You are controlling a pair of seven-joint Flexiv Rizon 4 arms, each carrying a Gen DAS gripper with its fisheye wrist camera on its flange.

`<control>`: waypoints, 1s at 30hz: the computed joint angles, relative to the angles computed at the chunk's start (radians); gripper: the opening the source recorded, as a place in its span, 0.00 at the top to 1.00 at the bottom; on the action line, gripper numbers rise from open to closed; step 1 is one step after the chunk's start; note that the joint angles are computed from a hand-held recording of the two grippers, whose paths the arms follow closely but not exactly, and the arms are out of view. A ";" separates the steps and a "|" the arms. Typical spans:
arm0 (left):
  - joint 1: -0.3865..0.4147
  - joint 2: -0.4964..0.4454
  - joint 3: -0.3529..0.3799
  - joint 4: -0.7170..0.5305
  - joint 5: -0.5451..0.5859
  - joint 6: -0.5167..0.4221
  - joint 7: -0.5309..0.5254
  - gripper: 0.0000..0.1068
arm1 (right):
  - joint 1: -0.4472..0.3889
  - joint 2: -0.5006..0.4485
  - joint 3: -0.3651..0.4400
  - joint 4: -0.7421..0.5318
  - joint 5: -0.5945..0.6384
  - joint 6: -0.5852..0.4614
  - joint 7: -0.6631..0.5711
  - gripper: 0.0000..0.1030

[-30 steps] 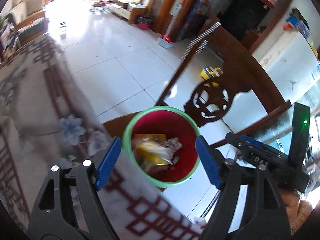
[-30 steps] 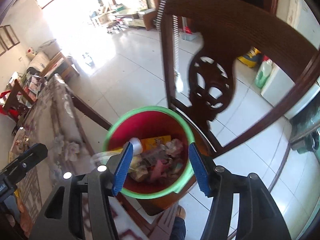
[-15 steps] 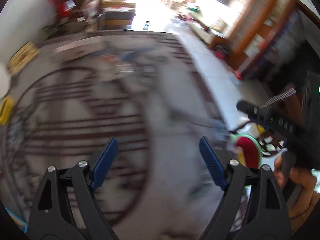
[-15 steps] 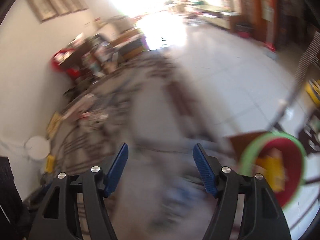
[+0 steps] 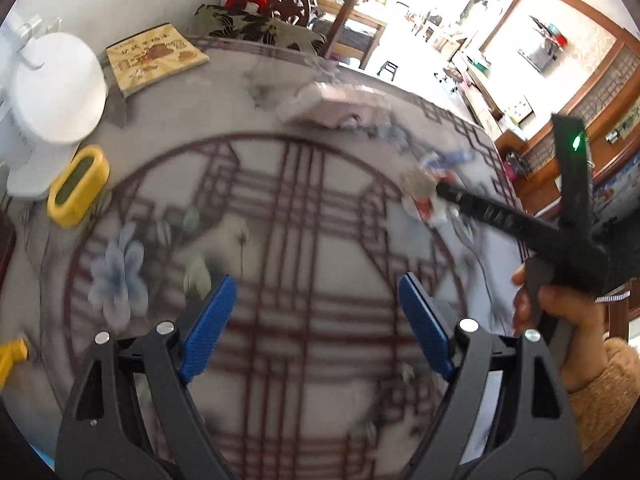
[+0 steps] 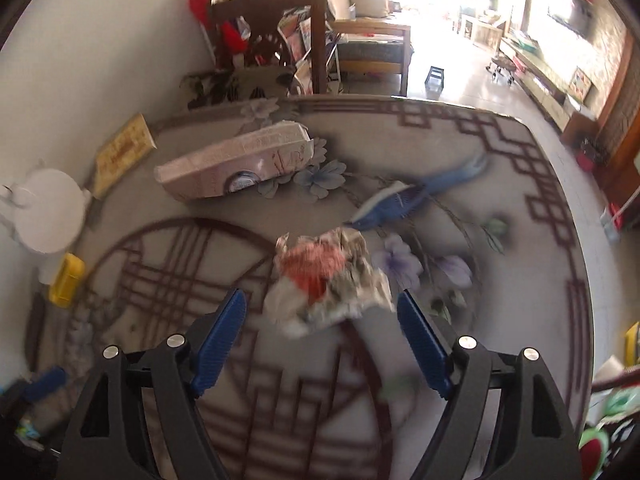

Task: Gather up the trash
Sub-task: 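Grasp the pink Pocky box with the left gripper while the right grasps the crumpled foil wrapper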

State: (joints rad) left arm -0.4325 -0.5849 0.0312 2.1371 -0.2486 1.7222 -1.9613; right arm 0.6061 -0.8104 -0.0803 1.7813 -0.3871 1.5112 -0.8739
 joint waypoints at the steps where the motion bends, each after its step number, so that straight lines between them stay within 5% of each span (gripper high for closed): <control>1: 0.018 -0.013 -0.008 -0.020 0.005 -0.003 0.012 0.22 | -0.033 -0.022 0.039 -0.040 -0.005 -0.047 -0.025 0.36; 3: 0.032 -0.046 0.006 -0.107 0.020 -0.063 0.063 0.20 | -0.103 -0.049 0.129 -0.094 0.004 -0.138 -0.077 0.52; 6: -0.018 -0.120 0.105 -0.280 0.060 -0.165 0.118 0.19 | -0.114 -0.018 0.131 -0.033 0.033 -0.060 -0.089 0.63; 9: -0.034 -0.213 0.175 -0.473 0.110 -0.279 0.140 0.19 | -0.108 0.036 0.120 0.060 0.049 0.030 -0.100 0.64; 18: 0.048 -0.468 0.136 -0.931 0.192 -0.637 0.166 0.18 | -0.211 0.147 0.249 0.225 0.135 0.118 -0.148 0.62; 21: 0.056 -0.491 0.128 -0.960 0.234 -0.641 0.135 0.20 | -0.208 0.166 0.243 0.248 0.153 0.133 -0.142 0.62; 23: 0.057 -0.485 0.127 -0.948 0.261 -0.608 0.103 0.41 | -0.207 0.173 0.241 0.261 0.164 0.150 -0.137 0.62; 25: 0.069 -0.473 0.109 -0.932 0.267 -0.594 0.089 0.49 | -0.213 0.184 0.250 0.276 0.167 0.152 -0.139 0.62; 30: 0.043 -0.367 0.101 -0.753 0.295 -0.444 0.038 0.57 | -0.145 0.236 0.196 0.350 0.184 0.180 -0.117 0.62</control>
